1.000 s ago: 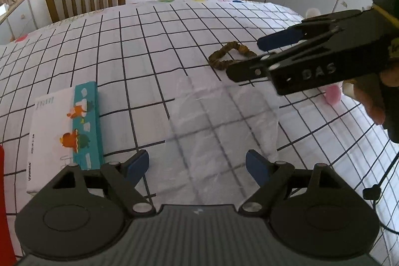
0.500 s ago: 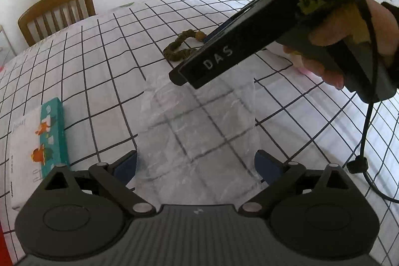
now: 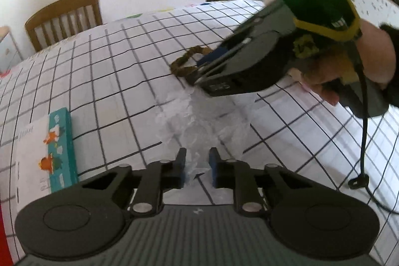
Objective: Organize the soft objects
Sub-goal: 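Grasp the clear plastic bag with left tool while right tool grasps the brown beaded bracelet, then carry the plastic bag with left tool while right tool carries the bracelet to the tin box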
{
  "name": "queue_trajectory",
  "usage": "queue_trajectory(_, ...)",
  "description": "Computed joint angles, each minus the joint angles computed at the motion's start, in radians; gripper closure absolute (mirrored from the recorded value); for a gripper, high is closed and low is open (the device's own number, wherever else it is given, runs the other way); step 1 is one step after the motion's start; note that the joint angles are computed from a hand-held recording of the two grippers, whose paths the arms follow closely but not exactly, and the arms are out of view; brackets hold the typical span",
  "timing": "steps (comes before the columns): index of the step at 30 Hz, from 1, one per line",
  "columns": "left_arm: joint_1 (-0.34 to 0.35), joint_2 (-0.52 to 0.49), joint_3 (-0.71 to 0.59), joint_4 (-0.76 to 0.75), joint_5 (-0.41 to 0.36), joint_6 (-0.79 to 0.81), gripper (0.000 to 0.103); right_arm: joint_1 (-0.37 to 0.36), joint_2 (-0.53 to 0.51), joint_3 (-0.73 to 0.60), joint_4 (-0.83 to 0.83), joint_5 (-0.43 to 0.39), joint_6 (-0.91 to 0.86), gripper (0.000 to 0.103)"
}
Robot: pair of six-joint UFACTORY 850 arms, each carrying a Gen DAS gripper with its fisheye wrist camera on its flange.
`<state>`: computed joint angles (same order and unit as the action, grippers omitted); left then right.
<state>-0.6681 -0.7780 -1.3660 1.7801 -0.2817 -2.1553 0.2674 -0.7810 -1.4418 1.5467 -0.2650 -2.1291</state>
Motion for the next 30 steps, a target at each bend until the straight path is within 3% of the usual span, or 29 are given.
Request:
queue_trajectory(6,0.014,0.032,0.051,0.121,-0.027,-0.200,0.086,-0.010,0.018,0.022,0.134,-0.020,-0.081,0.094)
queue_trajectory(11,0.020,0.074,0.108,0.231,-0.057,-0.349,0.086,-0.043,0.051,0.040,0.083,-0.109,0.113,0.095)
queue_trajectory(16,0.029,0.129,0.171,0.327,-0.080,-0.483,0.086,-0.065,0.115,0.095,0.097,-0.183,0.178,0.096)
queue_trajectory(30,0.028,0.351,0.398,0.416,-0.174,-0.667,0.086,-0.059,0.327,0.286,0.191,-0.331,0.236,0.096)
